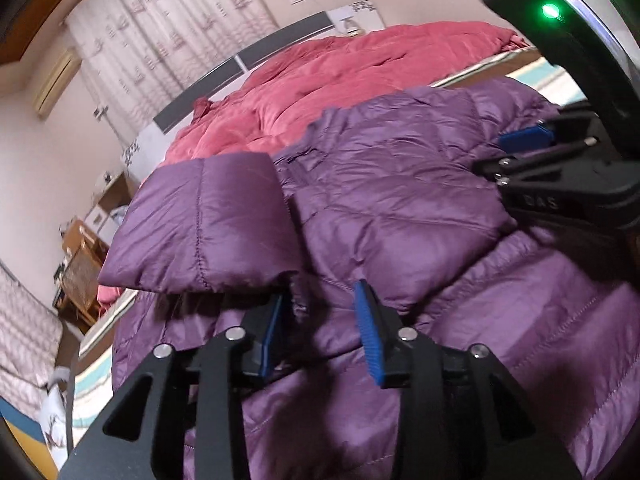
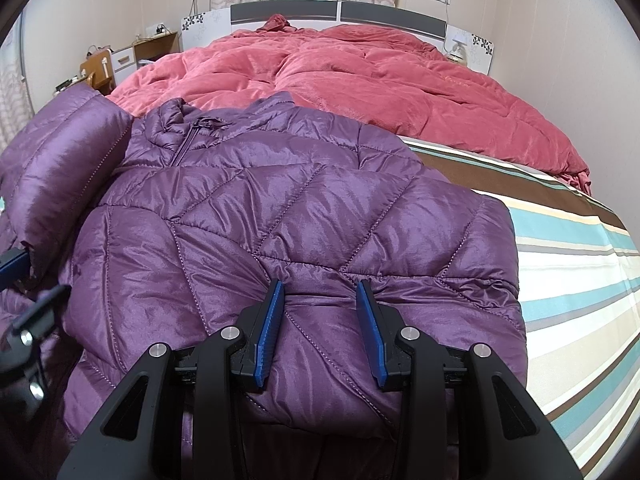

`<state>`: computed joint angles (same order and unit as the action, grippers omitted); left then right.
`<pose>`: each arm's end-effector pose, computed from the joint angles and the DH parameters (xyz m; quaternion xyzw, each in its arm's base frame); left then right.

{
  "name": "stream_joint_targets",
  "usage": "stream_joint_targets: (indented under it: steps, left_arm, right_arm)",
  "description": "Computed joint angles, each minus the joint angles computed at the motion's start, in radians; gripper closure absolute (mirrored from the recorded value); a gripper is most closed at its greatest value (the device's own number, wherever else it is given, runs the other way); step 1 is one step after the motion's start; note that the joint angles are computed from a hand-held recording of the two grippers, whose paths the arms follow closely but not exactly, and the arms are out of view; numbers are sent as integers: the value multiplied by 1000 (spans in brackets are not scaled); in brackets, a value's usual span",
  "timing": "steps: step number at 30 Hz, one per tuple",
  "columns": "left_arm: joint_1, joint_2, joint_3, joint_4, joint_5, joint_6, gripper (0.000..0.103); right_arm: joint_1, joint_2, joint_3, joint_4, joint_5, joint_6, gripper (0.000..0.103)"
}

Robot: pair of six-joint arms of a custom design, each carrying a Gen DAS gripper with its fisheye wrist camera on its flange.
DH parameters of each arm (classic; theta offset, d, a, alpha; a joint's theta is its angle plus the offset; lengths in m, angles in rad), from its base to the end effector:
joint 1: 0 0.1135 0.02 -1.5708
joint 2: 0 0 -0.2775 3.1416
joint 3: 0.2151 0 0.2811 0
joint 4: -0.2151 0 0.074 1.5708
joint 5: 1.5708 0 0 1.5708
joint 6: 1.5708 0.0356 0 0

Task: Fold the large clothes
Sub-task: 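Fold the sleeve across the jacket toward the right tool, open left tool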

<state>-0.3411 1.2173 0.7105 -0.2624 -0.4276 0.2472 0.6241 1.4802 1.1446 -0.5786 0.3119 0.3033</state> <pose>0.2590 -0.0763 0.2190 0.1817 0.8851 0.1772 0.3900 0.2821 0.1897 0.2706 -0.0999 0.9311 0.0110 0.3506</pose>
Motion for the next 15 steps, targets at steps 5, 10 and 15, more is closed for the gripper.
stream_joint_targets:
  steps: [5, 10, 15]
  left_arm:
    - [-40, -80, -28, -35, 31, 17, 62]
    - [-82, -134, -48, -77, -26, 103, 51]
    - [-117, -291, -79, -180, -35, 53, 16]
  right_arm:
    - [2, -2, -2, 1, 0, 3, 65]
    - [-9, -2, 3, 2, -15, 1, 65]
    - [-25, -7, 4, 10, -51, 4, 63]
